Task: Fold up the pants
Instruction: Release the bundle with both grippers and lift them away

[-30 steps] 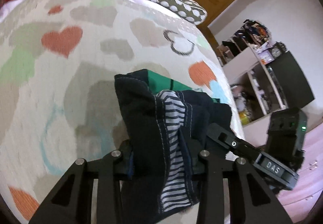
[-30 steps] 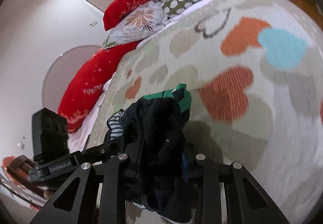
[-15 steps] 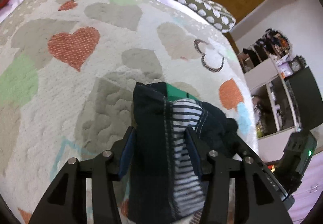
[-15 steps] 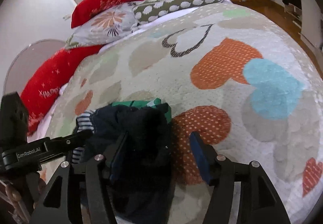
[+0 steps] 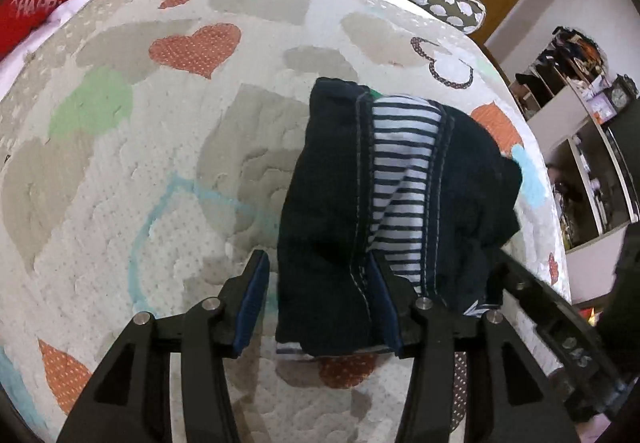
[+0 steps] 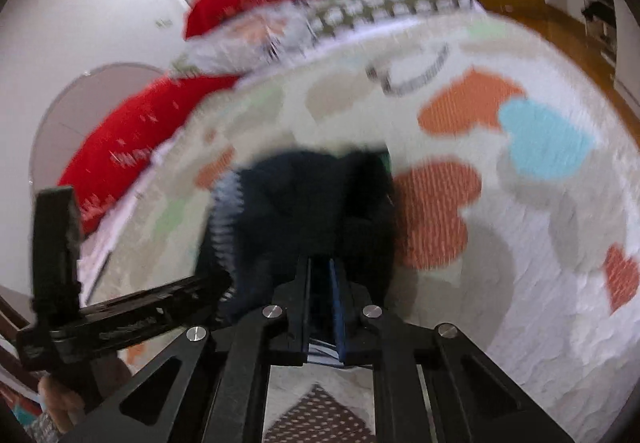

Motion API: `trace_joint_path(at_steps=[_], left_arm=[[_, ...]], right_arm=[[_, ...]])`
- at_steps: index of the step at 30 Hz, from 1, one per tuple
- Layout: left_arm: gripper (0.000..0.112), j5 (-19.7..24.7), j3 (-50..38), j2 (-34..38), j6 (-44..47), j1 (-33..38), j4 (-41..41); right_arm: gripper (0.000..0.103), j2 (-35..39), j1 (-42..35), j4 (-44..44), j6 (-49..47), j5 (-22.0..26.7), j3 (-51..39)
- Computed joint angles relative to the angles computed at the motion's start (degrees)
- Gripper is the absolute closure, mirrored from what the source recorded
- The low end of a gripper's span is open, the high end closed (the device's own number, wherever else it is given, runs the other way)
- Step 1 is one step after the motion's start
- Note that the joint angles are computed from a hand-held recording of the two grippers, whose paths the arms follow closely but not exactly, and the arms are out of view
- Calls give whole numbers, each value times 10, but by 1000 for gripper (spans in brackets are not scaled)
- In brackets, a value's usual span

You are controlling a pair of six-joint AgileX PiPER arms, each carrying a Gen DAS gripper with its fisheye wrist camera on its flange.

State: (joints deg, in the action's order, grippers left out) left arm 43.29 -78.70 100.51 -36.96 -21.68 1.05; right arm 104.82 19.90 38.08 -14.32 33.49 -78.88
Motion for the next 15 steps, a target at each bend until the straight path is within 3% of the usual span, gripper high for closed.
trace_joint_path(at_steps=[3, 9, 11, 15], left_arm=[[58, 11, -2, -18, -16, -10, 19], [42, 29, 51, -107, -166, -84, 162], [42, 52, 68, -132, -244, -132, 241], [33, 140, 85, -162, -389, -239, 397]], right_arm=[[92, -7, -12, 35, -17, -6, 19], [87, -120, 5, -56, 52, -74, 114], [85, -156, 12, -89, 83, -92, 159], [82, -215, 29, -165, 170, -111, 228]])
